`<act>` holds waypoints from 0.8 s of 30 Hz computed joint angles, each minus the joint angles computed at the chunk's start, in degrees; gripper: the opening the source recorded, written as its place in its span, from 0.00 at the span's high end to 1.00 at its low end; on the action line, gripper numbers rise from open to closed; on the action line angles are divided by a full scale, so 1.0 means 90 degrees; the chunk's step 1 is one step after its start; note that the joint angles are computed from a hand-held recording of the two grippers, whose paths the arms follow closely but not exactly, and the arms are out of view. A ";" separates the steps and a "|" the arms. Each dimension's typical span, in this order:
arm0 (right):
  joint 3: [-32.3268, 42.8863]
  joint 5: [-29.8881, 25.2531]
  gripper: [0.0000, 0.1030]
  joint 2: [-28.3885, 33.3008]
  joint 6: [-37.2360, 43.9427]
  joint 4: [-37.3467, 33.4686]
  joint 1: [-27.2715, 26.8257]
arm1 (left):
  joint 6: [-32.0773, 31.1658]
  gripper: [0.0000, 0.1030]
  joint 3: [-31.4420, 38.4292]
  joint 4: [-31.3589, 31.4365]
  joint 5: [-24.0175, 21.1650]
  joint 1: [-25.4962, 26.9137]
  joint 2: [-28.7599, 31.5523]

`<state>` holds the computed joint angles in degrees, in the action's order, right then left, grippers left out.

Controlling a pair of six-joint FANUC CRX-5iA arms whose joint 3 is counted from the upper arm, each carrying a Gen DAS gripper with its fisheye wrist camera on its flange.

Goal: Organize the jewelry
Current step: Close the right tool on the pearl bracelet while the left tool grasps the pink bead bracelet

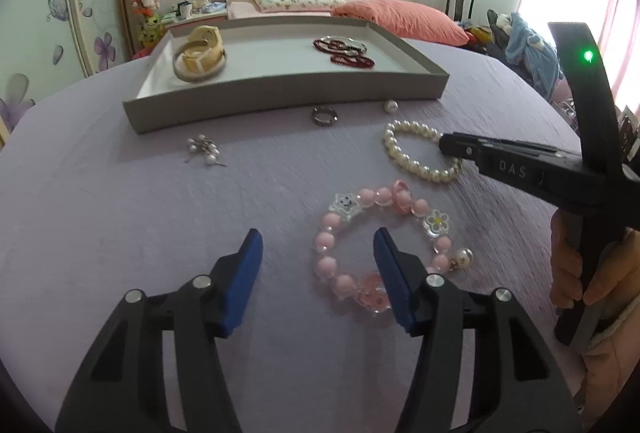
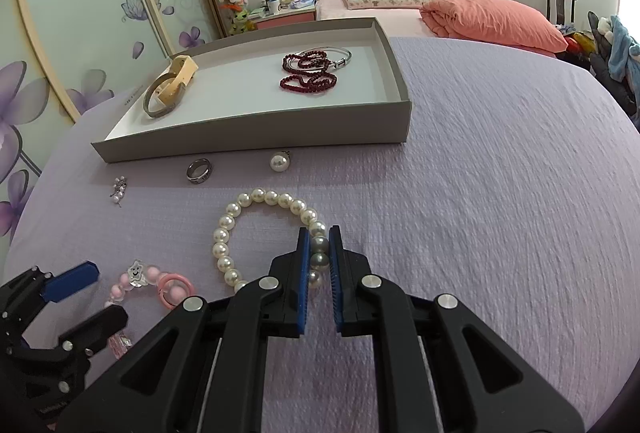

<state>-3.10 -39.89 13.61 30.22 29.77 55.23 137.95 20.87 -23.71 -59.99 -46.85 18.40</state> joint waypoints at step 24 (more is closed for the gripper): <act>0.0004 0.0001 0.90 0.0000 -0.0006 -0.0007 0.0002 | -0.0167 0.87 0.0431 -0.0371 -0.0716 -0.0098 0.0241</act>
